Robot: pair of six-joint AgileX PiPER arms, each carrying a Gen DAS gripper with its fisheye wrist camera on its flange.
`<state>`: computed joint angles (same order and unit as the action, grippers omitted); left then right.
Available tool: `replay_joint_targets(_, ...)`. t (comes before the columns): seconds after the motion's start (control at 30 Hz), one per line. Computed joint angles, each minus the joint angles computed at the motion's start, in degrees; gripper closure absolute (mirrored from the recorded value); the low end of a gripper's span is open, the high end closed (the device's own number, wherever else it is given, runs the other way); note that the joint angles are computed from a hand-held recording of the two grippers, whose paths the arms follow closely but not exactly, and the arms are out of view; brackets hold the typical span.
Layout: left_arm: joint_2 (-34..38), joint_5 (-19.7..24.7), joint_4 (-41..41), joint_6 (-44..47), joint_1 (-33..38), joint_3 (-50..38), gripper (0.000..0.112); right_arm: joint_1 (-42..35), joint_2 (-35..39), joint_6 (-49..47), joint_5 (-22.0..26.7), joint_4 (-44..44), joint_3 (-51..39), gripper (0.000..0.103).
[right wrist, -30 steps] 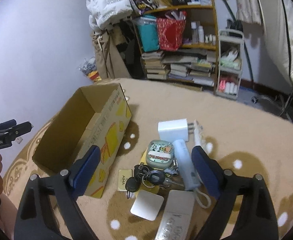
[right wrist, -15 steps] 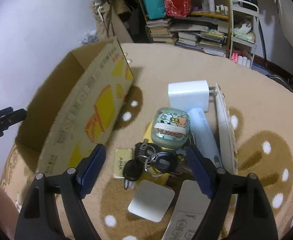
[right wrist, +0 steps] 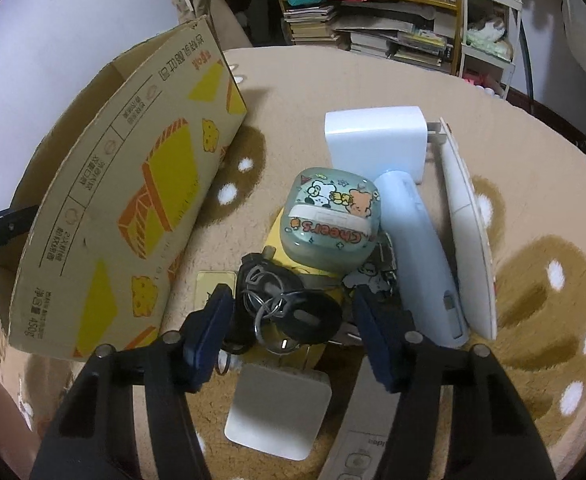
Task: Organize rigid objects
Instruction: 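Grip the box wall with the left tool while the right tool grasps the car keys, then carry the car keys with the right tool over the box and release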
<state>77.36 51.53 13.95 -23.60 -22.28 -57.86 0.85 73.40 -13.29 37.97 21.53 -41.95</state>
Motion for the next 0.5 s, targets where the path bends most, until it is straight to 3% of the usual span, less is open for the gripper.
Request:
replay_joint_targets(0.03,0.01,-0.15,-1.29,1.18,0.59,0.12,0.078,0.23,-0.01,0.2,0.0,-0.3,0.01,0.037)
replay_joint_targets(0.1,0.39,0.01,-6.57,5.89,2.61,-0.05,0.088,1.01,0.09,1.55,0.0,-1.73,-0.33,0.04)
replay_joint_targets(0.17,0.65,0.18,-7.6,6.96,2.92,0.15,0.1,2.51,0.09,3.39,0.21,-3.94,-0.88,0.051)
replay_joint_targets(0.2,0.68,0.22,-6.77,6.44,2.53,0.23,0.1,2.95,0.1,2.91,0.61,-3.51,-1.05,0.063)
replay_joint_targets(0.23,0.58,0.12,-6.6,6.29,2.43,0.38,0.102,4.17,-0.1,4.57,0.18,-4.62,-0.91,0.066)
replay_joint_targets(0.5,-0.4,0.02,-5.0,4.12,1.96,0.86,0.105,7.15,-3.99,12.41,-2.84,-10.61,1.49,0.07)
